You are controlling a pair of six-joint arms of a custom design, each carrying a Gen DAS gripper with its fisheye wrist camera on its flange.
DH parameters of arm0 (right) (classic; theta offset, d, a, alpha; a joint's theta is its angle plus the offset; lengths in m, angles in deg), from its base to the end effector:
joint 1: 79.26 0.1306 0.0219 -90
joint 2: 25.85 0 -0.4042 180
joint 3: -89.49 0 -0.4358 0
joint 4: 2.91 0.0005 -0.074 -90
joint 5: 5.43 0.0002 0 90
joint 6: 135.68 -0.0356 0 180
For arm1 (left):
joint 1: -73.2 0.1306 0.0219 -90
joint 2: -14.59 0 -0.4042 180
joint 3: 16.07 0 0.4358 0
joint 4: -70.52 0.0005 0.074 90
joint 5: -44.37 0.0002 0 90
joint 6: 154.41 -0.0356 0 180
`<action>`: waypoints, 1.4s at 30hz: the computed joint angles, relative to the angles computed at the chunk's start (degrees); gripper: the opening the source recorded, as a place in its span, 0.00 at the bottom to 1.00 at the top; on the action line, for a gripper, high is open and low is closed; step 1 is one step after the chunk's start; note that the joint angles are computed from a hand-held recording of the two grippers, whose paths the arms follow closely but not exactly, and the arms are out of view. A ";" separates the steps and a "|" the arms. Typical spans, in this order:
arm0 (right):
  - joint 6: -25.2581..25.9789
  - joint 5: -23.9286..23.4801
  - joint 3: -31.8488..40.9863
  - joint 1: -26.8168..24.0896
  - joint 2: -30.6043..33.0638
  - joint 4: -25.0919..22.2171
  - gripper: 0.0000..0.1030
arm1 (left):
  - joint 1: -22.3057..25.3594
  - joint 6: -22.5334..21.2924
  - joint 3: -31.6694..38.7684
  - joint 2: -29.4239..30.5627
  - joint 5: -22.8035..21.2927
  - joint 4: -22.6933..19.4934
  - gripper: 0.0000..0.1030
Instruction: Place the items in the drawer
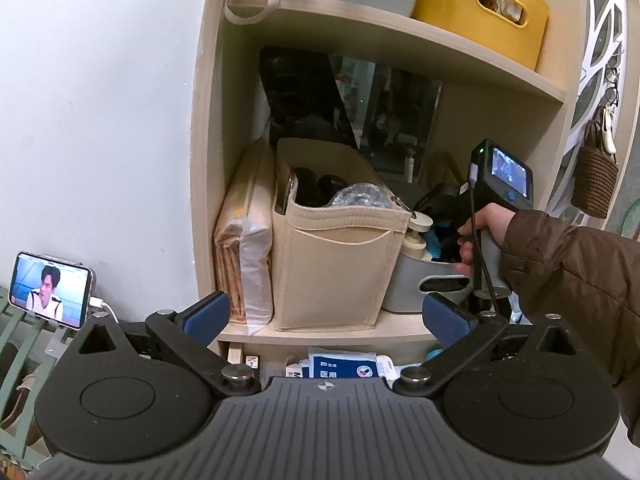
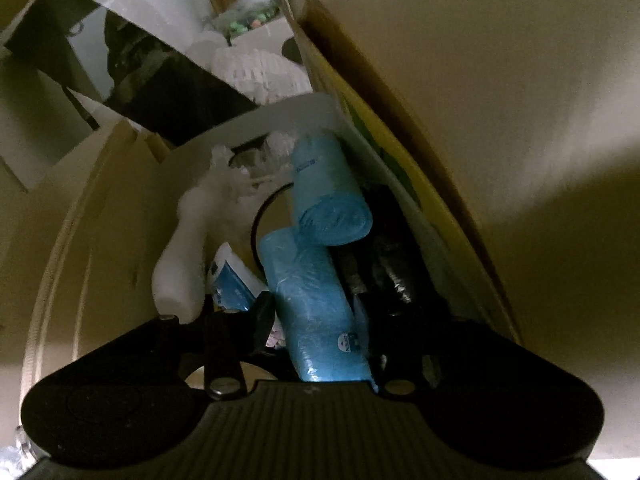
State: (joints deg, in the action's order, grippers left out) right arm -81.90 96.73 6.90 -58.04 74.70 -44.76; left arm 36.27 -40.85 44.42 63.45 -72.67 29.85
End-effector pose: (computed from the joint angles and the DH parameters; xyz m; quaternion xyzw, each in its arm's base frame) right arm 0.5695 0.2126 0.4270 0.1601 0.9055 0.0971 0.3808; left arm 0.2294 -0.1528 0.4714 -0.0202 0.8460 -0.0744 0.5275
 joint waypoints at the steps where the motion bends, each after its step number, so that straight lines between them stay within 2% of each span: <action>1: 0.03 0.38 -0.67 0.08 -0.69 0.75 0.46 | 0.02 -0.03 -0.02 -0.01 0.26 0.03 1.00; 8: 1.65 1.27 -5.97 0.55 -7.07 5.08 0.45 | -0.93 -1.14 -0.28 -0.05 1.34 0.61 1.00; 12: 4.08 3.46 -9.26 1.35 -10.50 8.42 0.44 | -1.55 -1.59 -0.29 0.18 2.25 0.82 1.00; 16: 7.50 6.84 -12.94 2.68 -13.79 13.71 0.44 | -2.65 -2.18 -0.47 0.00 1.76 0.93 1.00; 21: 12.63 12.01 -17.77 5.07 -18.38 20.72 0.43 | -4.25 -2.84 -0.92 -0.10 -1.96 1.26 1.00; 25: 15.34 13.18 -20.92 6.37 -22.09 23.94 0.43 | -4.41 -2.94 -1.26 0.95 -5.81 0.42 1.00; 34: 14.92 10.11 -26.60 9.11 -32.10 22.82 0.43 | -1.52 2.89 -2.65 1.25 -8.63 -7.04 1.00; 38: 12.67 9.16 -29.46 11.47 -36.77 21.38 0.43 | -2.24 4.72 -2.99 0.90 -10.49 -9.68 1.00; 42: 10.14 7.61 -31.50 13.58 -38.63 18.74 0.43 | -5.74 4.10 -3.12 0.27 -15.40 -10.35 1.00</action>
